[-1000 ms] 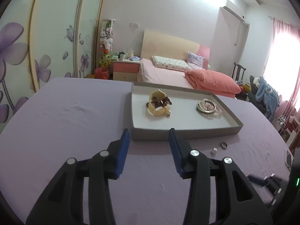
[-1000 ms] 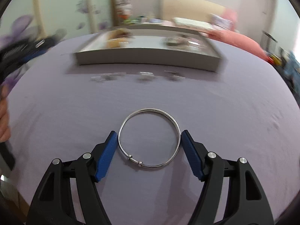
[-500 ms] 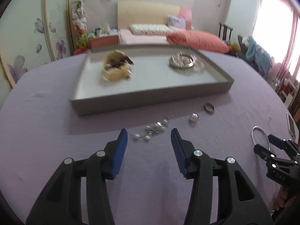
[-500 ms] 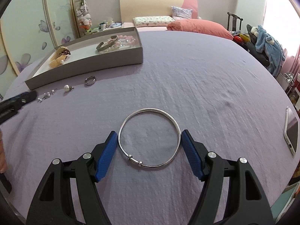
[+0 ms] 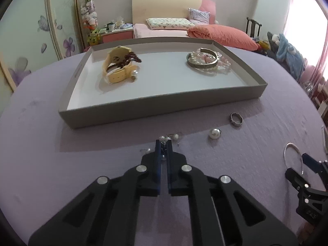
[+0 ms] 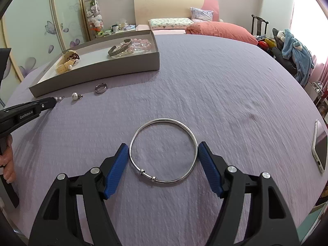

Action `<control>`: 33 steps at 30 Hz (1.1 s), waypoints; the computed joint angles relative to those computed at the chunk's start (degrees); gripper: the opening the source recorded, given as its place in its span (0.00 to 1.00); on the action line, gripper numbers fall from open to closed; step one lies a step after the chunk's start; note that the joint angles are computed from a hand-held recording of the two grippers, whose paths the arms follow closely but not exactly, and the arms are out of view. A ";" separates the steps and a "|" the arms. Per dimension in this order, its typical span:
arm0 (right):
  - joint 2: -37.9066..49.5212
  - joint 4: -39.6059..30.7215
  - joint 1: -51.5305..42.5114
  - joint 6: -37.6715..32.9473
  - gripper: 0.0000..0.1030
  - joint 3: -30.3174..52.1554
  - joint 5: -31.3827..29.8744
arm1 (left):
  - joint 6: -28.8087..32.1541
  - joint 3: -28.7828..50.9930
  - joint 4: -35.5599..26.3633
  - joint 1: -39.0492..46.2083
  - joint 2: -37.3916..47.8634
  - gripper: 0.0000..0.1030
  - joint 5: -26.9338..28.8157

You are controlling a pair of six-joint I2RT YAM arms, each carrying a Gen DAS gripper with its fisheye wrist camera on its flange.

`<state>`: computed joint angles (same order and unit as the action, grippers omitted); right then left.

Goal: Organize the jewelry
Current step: 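Grasp the small silver earrings with the left tool while the right tool grasps the silver bangle, then carry the earrings and silver bangle into the grey tray and open both tools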

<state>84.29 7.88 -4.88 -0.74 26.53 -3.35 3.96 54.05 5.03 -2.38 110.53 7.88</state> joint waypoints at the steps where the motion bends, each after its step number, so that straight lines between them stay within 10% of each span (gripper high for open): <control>1: 0.03 0.00 0.03 0.01 0.68 0.02 0.01 | -0.18 -0.62 0.35 0.87 -0.45 0.05 1.00; 22: 0.93 -1.18 3.70 -1.01 0.83 0.89 -0.18 | 3.91 -16.75 0.36 20.09 -22.88 0.05 19.64; 25: 0.36 -0.68 3.75 -1.57 0.68 0.39 -0.49 | 3.42 -16.97 0.39 20.17 -23.33 0.05 20.04; 33: -1.70 0.23 2.03 -0.51 0.67 -1.46 -3.09 | 3.86 -17.87 -0.27 20.70 -25.32 0.05 21.33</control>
